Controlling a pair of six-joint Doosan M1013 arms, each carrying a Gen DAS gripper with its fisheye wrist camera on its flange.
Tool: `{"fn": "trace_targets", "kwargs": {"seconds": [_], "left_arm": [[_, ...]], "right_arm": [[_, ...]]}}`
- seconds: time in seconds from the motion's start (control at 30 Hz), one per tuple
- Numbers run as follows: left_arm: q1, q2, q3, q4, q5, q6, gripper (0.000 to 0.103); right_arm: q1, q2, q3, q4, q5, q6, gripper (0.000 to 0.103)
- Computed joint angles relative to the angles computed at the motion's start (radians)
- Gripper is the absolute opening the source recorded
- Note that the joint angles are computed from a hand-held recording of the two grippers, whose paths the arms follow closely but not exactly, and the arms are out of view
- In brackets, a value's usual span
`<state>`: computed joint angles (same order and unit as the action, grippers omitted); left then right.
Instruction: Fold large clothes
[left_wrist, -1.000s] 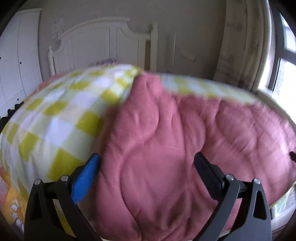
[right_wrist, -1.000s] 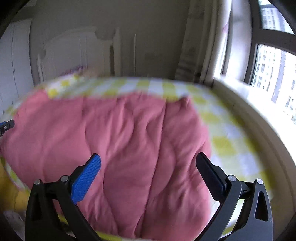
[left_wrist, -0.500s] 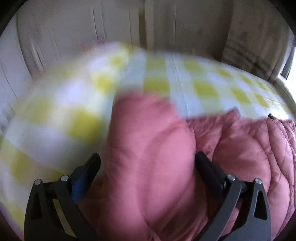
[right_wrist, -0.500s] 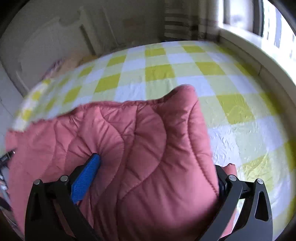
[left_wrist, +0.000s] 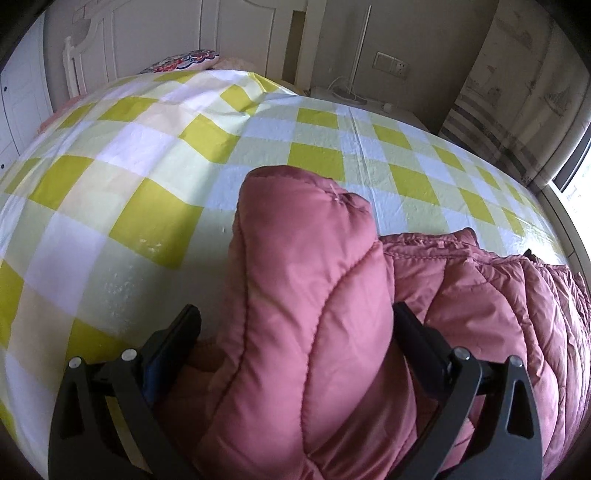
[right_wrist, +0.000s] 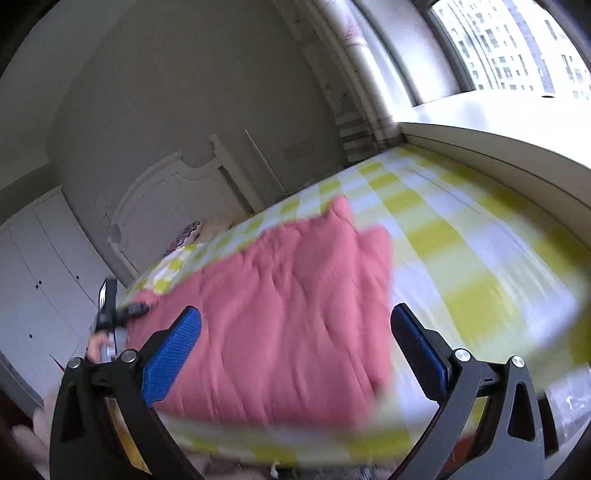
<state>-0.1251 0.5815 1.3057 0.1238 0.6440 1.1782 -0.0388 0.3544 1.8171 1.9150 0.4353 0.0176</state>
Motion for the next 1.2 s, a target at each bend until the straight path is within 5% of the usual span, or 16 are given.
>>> {"fn": "trace_targets", "kwargs": {"seconds": [0.23,0.3,0.43,0.63,0.87,1.1,1.17,1.2], "left_arm": [[0.001,-0.008,0.009,-0.005,-0.002,0.004,0.101],[0.0,-0.007,0.008,-0.005,-0.003,0.003,0.101],[0.001,-0.007,0.008,-0.007,-0.002,0.005,0.101],[0.003,-0.007,0.007,-0.022,-0.005,0.011,0.101],[0.004,-0.007,0.008,-0.025,-0.006,0.012,0.101],[0.004,-0.006,0.008,-0.02,-0.008,0.01,0.101],[0.0,-0.007,0.01,0.007,-0.01,-0.009,0.101],[-0.002,-0.008,0.012,0.025,-0.011,-0.025,0.101]], "right_arm": [[-0.028,0.04,0.036,-0.135,0.147,0.236,0.071],[-0.022,0.055,0.017,-0.162,0.194,0.262,0.071],[0.003,0.055,0.002,-0.207,0.143,0.3,0.072],[-0.017,0.059,-0.004,-0.275,0.267,0.404,0.071],[0.015,0.095,-0.049,-0.246,0.274,0.404,0.072],[0.056,0.113,-0.123,-0.245,0.027,0.588,0.074],[0.088,0.115,-0.151,-0.24,-0.116,0.639,0.091],[0.098,0.122,-0.168,-0.195,-0.148,0.594,0.091]]}}
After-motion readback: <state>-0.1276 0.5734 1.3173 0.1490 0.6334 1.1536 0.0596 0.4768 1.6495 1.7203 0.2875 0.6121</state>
